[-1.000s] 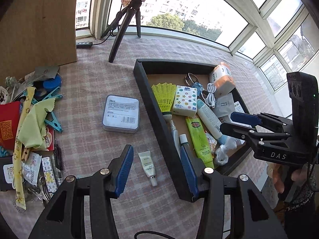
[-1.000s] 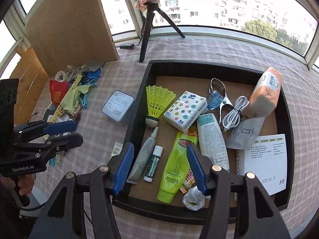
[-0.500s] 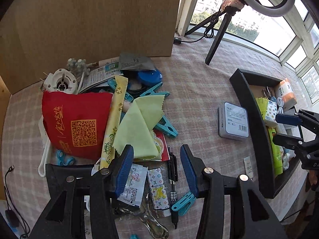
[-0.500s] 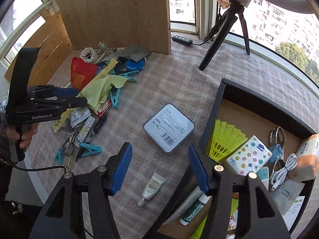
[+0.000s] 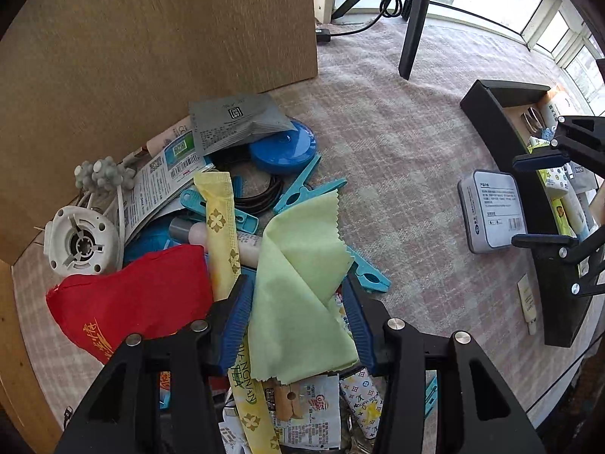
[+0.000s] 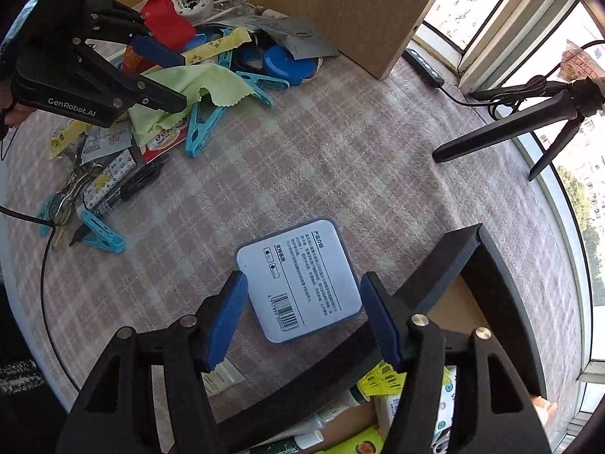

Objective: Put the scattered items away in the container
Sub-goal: 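Reach the left gripper to the yellow-green cloth while the right gripper reaches the white tin box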

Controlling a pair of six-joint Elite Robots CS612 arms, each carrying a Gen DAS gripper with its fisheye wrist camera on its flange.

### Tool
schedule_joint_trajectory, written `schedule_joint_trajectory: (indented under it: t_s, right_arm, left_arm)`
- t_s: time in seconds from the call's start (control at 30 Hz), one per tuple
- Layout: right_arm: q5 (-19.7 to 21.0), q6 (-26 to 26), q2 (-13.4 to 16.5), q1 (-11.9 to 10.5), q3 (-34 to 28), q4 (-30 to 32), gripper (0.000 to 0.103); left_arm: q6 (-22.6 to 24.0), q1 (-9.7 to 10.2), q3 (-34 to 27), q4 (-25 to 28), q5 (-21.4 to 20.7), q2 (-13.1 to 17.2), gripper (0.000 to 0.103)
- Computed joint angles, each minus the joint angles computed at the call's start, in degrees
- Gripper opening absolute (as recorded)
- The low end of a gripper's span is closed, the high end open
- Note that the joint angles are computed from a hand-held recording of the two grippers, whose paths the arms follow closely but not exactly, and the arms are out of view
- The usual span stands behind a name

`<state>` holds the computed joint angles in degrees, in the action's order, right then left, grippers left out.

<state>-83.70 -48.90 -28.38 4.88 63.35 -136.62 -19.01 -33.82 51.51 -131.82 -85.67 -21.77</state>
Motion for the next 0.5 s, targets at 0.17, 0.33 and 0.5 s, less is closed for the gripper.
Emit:
schedule_joint_trajectory:
  t_s: [0.17, 0.33, 0.5]
  right_arm:
    - [0.5, -2.1, 1.0, 0.1, -2.0, 2.6, 0.066]
    - [1.0, -3.6, 1.4, 0.1, -3.0, 4.0, 0.070]
    - [0.5, -8.4, 1.4, 0.5, -3.5, 7.2, 0.073]
  left_arm:
    - [2.2, 0.36, -1.6, 2.9, -2.8, 1.0, 0.041]
    - [2.3, 0.34, -1.1, 2.3, -2.7, 0.7, 0.016]
    - [2.0, 0.50, 0.0, 0.7, -2.5, -0.1, 0.005]
